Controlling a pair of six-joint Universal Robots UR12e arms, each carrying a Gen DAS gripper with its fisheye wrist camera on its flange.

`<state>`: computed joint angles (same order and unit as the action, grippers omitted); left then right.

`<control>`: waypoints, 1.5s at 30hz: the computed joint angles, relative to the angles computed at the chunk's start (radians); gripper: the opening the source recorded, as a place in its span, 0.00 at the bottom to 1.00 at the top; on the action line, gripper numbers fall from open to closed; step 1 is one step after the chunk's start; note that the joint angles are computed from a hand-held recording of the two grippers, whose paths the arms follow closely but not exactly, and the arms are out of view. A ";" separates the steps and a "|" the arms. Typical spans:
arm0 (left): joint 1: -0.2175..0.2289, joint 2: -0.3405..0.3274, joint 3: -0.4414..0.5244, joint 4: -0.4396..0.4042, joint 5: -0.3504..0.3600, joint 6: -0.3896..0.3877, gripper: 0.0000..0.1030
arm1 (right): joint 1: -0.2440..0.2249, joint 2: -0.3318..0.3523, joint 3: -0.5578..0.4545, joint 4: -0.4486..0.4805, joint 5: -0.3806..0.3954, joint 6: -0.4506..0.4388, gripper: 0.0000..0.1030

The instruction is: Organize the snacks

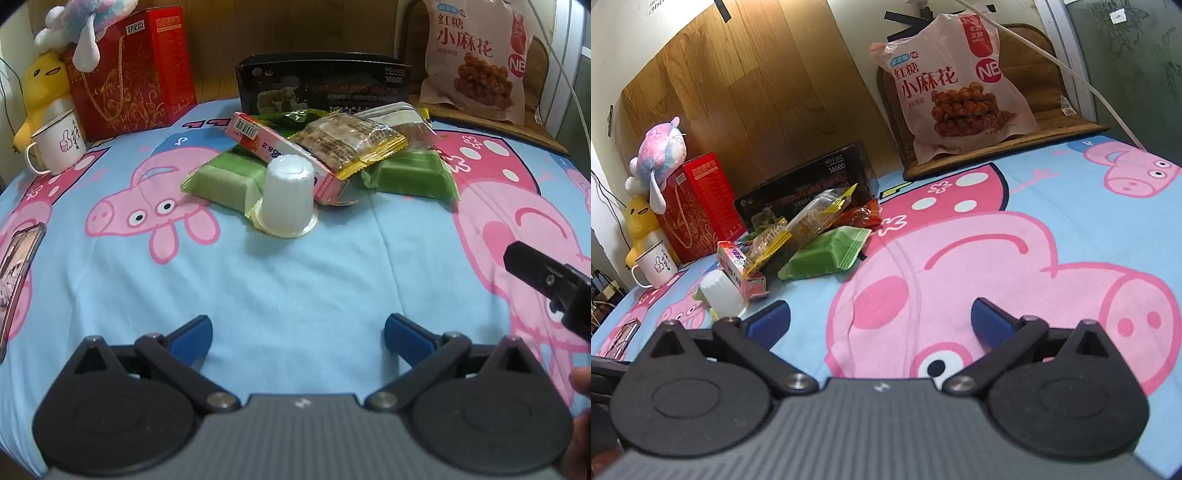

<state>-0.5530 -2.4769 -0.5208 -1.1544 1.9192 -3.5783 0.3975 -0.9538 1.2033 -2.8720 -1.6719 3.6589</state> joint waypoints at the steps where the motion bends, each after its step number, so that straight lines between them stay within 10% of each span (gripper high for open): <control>1: 0.001 0.001 -0.001 0.002 -0.004 -0.002 1.00 | 0.000 0.000 -0.001 0.003 -0.002 -0.003 1.00; 28: 0.002 0.012 -0.033 0.047 -0.009 0.014 1.00 | 0.000 0.000 0.002 -0.003 0.002 0.003 1.00; 40: 0.043 0.162 -0.394 0.523 -0.152 0.148 0.92 | -0.035 -0.017 0.037 -0.048 0.135 -0.009 1.00; 45: 0.088 0.192 -0.435 0.617 -0.198 0.087 0.84 | -0.050 0.010 -0.026 -0.007 0.278 -0.082 0.69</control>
